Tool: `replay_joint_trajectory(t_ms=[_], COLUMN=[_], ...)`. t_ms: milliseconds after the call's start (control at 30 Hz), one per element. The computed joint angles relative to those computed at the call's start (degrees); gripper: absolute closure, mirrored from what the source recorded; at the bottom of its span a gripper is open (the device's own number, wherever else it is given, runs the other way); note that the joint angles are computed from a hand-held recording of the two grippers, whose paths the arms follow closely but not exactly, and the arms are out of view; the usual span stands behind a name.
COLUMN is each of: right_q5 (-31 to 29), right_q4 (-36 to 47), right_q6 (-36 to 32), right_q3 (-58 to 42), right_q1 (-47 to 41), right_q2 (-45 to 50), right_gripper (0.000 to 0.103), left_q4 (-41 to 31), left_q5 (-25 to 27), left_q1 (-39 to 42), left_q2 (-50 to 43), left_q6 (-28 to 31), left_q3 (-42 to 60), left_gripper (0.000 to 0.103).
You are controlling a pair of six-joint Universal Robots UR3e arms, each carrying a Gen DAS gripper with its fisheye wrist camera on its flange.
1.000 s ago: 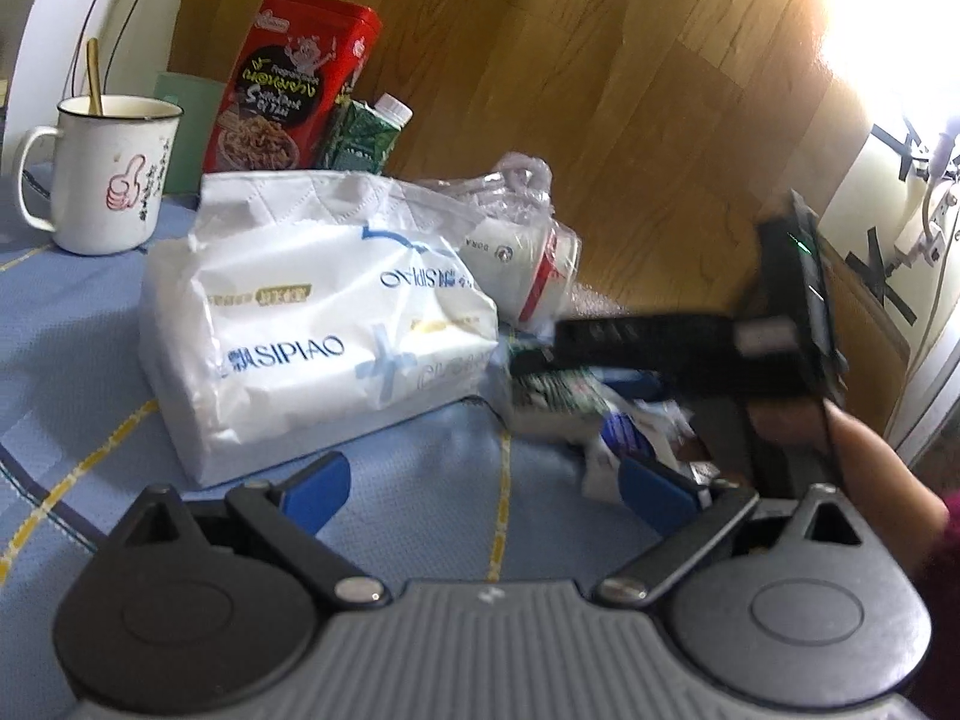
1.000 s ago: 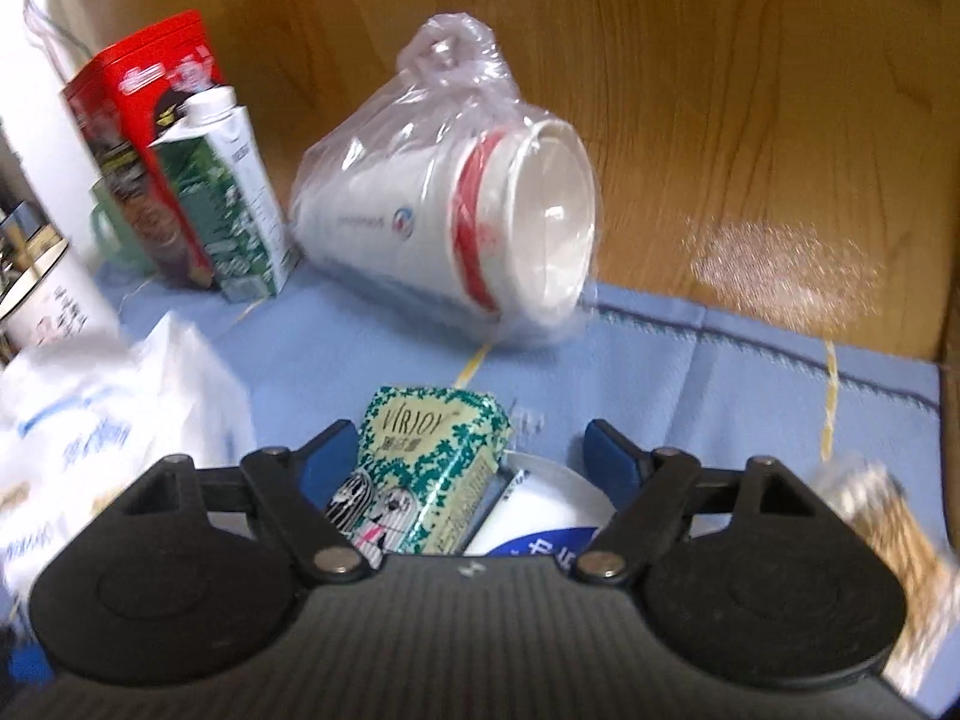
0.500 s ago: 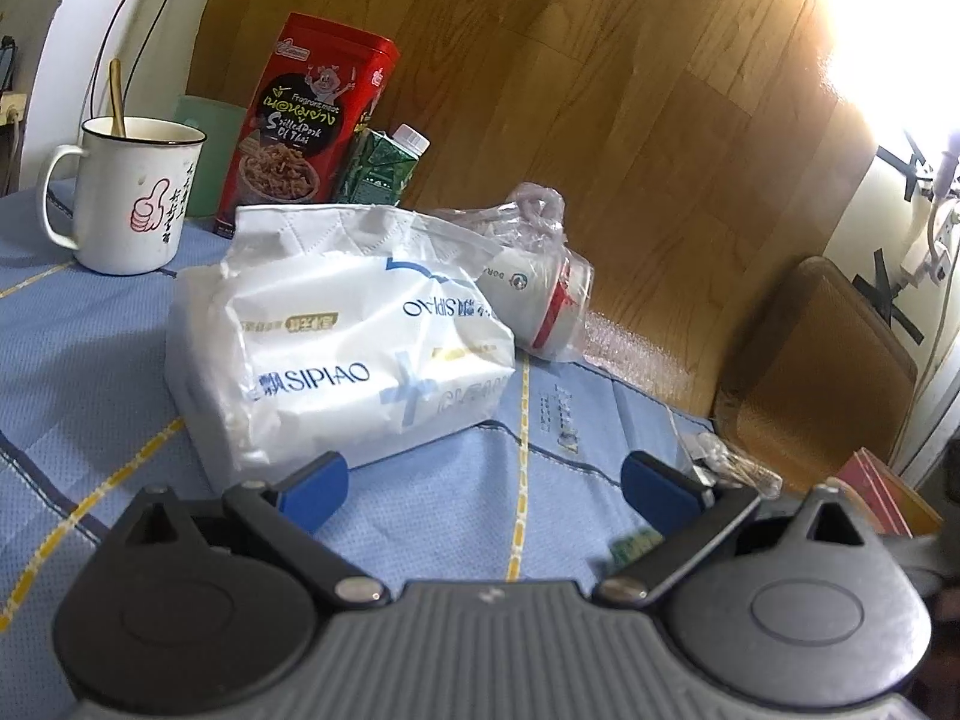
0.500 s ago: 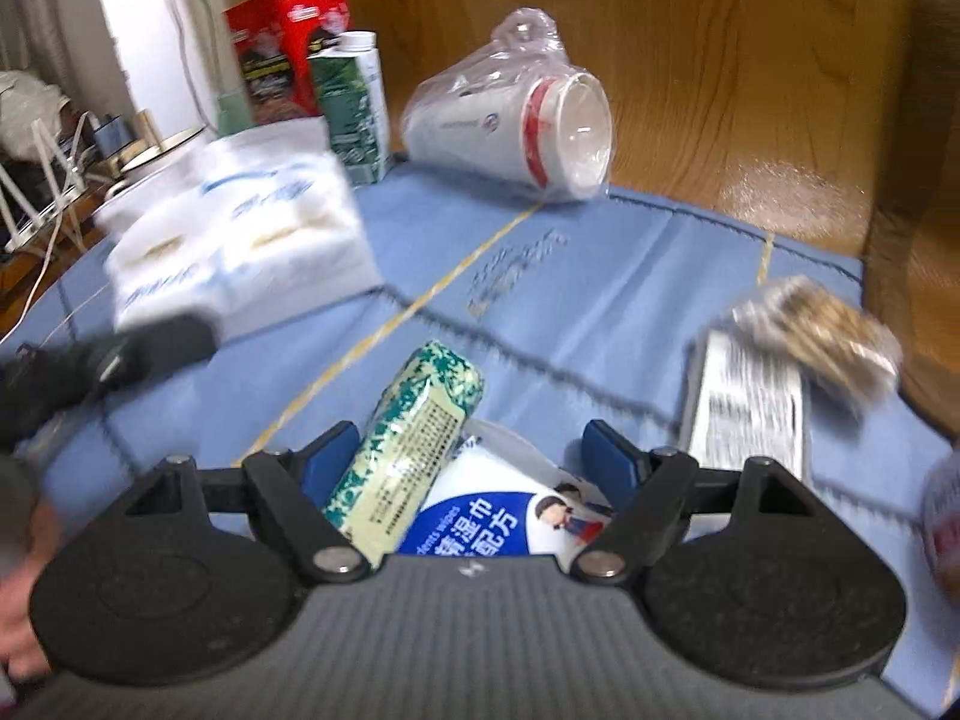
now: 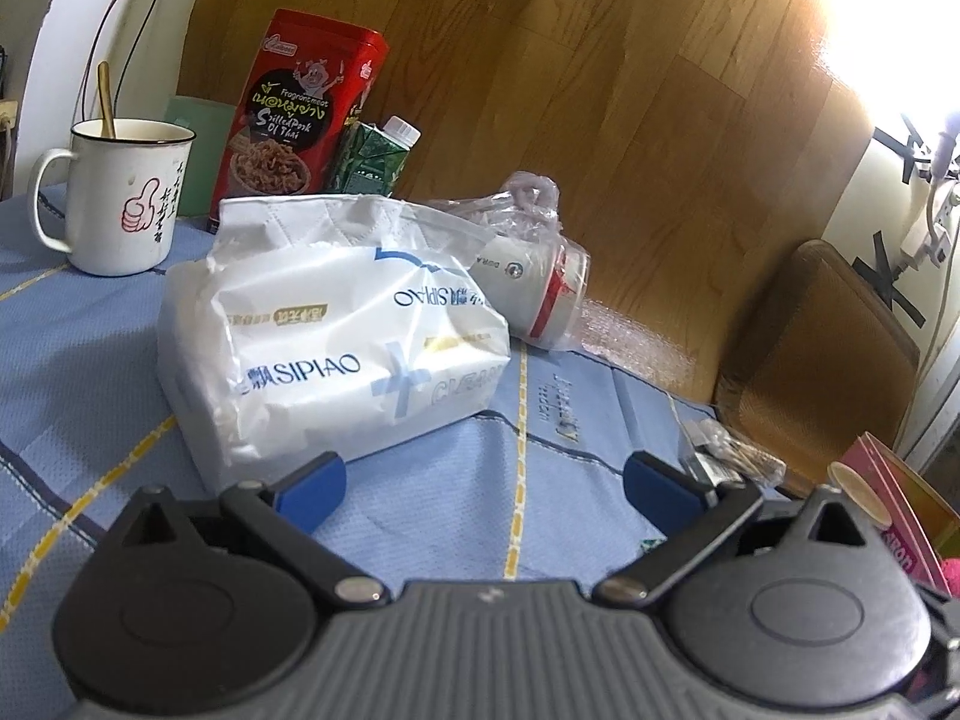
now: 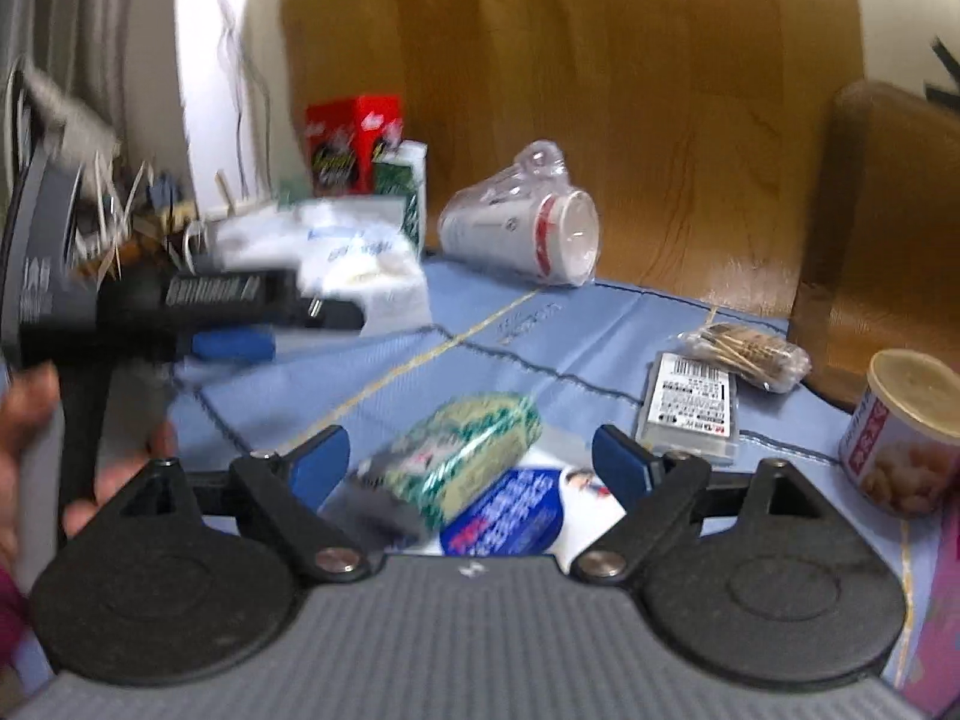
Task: Organize soft objects
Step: 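Grasp the green tissue pack with the left tool while the right tool holds it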
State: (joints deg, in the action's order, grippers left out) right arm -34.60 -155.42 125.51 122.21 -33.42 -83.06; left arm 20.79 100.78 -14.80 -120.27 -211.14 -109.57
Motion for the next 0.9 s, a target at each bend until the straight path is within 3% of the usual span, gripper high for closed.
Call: replay_joint_trajectory(t_ms=[233, 500, 600, 700, 767, 900], right_q5=[-2.91, -3.23, -3.21, -3.98, -4.23, -3.45], right_q4=[-4.04, -4.90, -7.31, -7.17, -9.16, -10.00], right_q6=[-3.86, -1.67, -0.90, -1.69, -2.02, -6.00], right_q3=[2.01, 1.25, 1.58, 1.64, 2.43, 4.66], right_q1=[2.80, 3.28, 3.57, 4.24, 4.51, 4.48], right_q2=[1.09, 1.96, 2.60, 2.56, 2.55, 1.27], right_gripper=[0.013, 0.013, 0.014, 0.025, 0.031, 0.034], left_q4=[0.82, 5.89, 3.73, -0.76, -1.77, -1.10], left_q5=[-3.02, -15.55, -19.70, -28.08, -29.12, -30.33], left_q1=[1.17, 3.91, 4.22, 5.74, 4.98, 3.98], left_q2=[0.40, 0.42, 0.33, -0.11, -0.29, -0.59], left_q6=[0.00, 3.35, 5.44, 7.69, 9.82, 12.38], left_q3=[-0.96, -3.43, -2.45, -0.69, 0.02, 0.26], left_gripper=[0.005, 0.010, 0.009, 0.008, 0.009, 0.015])
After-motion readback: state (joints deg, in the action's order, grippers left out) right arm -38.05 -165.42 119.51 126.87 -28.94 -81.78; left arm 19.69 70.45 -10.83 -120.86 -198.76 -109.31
